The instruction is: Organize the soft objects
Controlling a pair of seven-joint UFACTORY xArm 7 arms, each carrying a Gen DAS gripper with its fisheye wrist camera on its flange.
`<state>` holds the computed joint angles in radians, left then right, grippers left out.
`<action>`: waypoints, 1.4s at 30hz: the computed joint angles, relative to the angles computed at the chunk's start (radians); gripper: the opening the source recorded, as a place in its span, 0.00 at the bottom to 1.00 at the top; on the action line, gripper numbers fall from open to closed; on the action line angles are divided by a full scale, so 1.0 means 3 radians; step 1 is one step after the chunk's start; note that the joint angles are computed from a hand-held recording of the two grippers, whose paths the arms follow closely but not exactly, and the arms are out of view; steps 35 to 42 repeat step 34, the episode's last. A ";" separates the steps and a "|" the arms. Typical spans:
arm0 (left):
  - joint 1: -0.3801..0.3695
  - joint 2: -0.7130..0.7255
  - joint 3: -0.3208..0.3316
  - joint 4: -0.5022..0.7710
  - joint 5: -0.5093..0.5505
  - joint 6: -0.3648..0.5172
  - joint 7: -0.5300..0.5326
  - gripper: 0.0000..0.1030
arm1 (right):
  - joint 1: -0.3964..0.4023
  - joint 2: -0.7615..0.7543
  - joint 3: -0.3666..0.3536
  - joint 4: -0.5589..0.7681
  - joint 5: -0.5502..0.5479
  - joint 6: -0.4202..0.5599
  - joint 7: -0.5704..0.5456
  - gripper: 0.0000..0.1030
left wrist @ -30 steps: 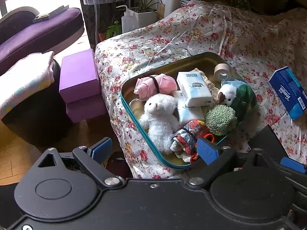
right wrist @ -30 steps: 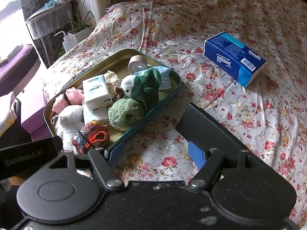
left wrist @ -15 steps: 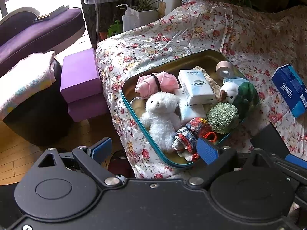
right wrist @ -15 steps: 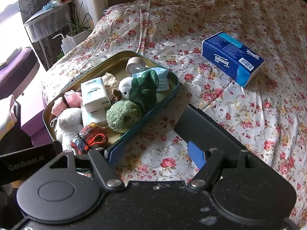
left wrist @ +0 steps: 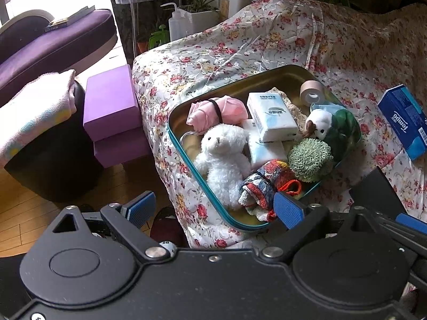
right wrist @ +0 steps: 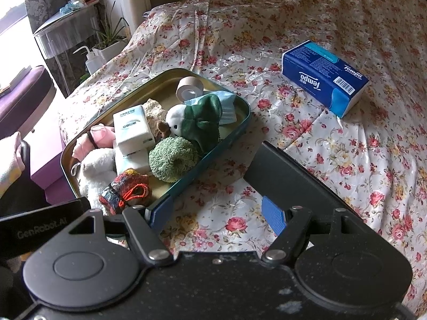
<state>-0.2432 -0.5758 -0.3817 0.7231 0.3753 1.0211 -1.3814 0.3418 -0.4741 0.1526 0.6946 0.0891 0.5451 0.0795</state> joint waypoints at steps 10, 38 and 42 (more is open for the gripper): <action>-0.0011 -0.0001 0.0036 -0.0009 -0.0051 0.0003 0.0023 0.90 | -0.0004 -0.0058 -0.0001 -0.0018 -0.0010 0.0001 0.0010 0.71; 0.0001 -0.0004 0.0058 -0.0035 -0.0128 -0.0068 0.0044 0.90 | -0.0083 -0.0160 0.0000 -0.0047 -0.0106 0.0011 0.0109 0.71; 0.0001 -0.0004 0.0058 -0.0035 -0.0128 -0.0068 0.0044 0.90 | -0.0083 -0.0160 0.0000 -0.0047 -0.0106 0.0011 0.0109 0.71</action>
